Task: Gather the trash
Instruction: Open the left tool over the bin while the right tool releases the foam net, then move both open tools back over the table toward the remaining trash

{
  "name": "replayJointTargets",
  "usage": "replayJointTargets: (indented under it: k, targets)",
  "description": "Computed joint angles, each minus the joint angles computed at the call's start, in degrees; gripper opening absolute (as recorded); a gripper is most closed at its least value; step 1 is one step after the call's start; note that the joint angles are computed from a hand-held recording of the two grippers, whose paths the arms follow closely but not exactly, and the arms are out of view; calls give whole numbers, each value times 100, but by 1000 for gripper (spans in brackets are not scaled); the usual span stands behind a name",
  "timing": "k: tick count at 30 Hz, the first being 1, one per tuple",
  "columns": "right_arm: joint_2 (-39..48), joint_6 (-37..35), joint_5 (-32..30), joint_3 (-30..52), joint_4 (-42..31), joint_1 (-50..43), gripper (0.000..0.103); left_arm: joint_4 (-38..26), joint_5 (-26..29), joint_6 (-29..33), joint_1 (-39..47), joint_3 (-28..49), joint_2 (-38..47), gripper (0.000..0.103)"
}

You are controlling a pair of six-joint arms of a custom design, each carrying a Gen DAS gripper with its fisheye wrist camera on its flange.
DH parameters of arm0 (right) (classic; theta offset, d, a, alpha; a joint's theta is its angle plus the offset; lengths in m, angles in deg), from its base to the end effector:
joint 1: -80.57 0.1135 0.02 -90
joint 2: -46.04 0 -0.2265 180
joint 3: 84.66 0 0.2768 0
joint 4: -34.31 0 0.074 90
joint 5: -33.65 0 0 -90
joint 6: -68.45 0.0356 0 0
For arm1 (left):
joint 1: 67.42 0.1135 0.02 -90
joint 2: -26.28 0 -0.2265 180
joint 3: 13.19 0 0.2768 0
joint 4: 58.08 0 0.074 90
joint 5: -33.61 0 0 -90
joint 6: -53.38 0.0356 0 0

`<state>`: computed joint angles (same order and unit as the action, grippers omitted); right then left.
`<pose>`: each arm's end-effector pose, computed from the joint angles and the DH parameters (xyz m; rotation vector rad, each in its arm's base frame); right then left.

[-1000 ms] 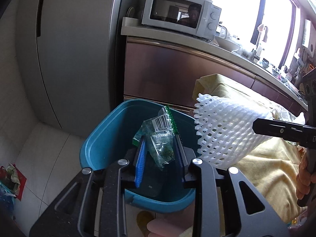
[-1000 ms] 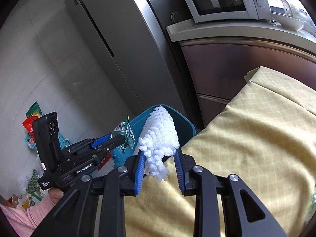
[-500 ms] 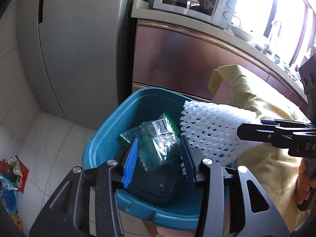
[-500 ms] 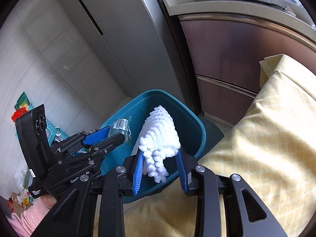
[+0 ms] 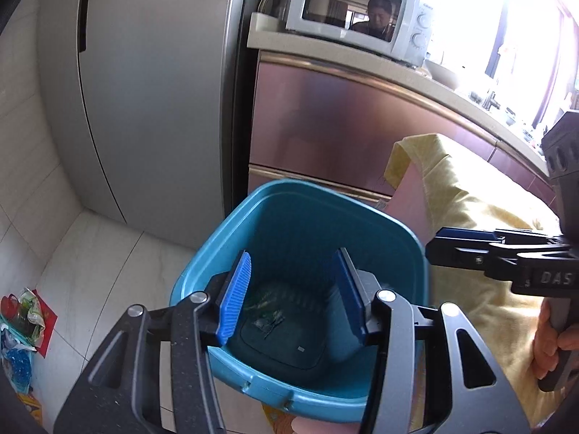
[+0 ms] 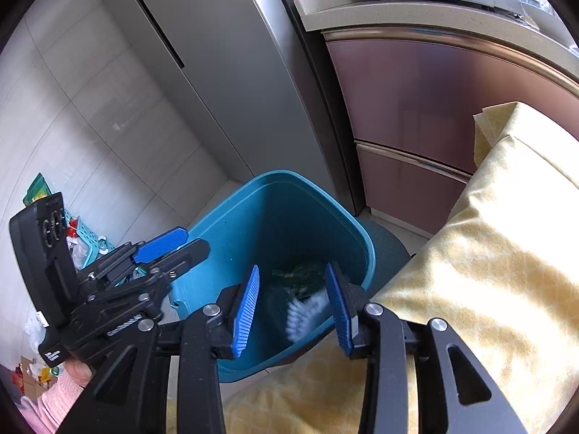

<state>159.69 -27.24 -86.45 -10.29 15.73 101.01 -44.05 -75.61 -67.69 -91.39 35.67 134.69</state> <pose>0.3507 0.1497 0.0570 -0.7685 2.4383 0.7739 0.2855 -0.1141 0.0130 -0.3022 2.2919 -0.0894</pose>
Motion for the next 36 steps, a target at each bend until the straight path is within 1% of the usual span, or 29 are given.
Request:
replayJointTargets:
  k: [3, 6, 12, 16, 19, 25, 27, 31, 33, 36]
  targets:
    - [16, -91, -162, -25, 75, -150, 37, 52, -168, 48, -187, -297, -386, 49]
    - [-181, -180, -290, -243, 132, -288, 37, 63, -306, 58, -437, -617, -818, 49]
    - [-802, -386, -614, -879, 311, -662, 38, -130, -643, 42, -1050, -1007, -1525, 50]
    - [-1274, -503, -878, -1288, 374, -969, 38, -268, -826, -51, -1471, -1133, -1890, 51]
    - [-1695, -652, -1110, -1650, 339, -1230, 39, -360, -973, -124, -1782, -1113, -1992, 51]
    - [-2601, -1220, -1517, -2335, -82, -1747, 39, -573, -1165, -225, -2291, -993, -2044, 51]
    - [-2739, -1295, -1657, -2450, -173, -1942, 40, -636, -1224, -250, -2442, -952, -2056, 51]
    - [-3029, -1448, -1786, -2719, -271, -2314, 40, -729, -1347, -251, -2763, -811, -2018, 52]
    - [-3252, -1638, -1837, -2932, -341, -2568, 41, -757, -1449, -277, -2945, -704, -1953, 55]
    - [-3599, -1877, -1912, -3254, -393, -2957, 45, -697, -1439, -303, -3157, -525, -1798, 56]
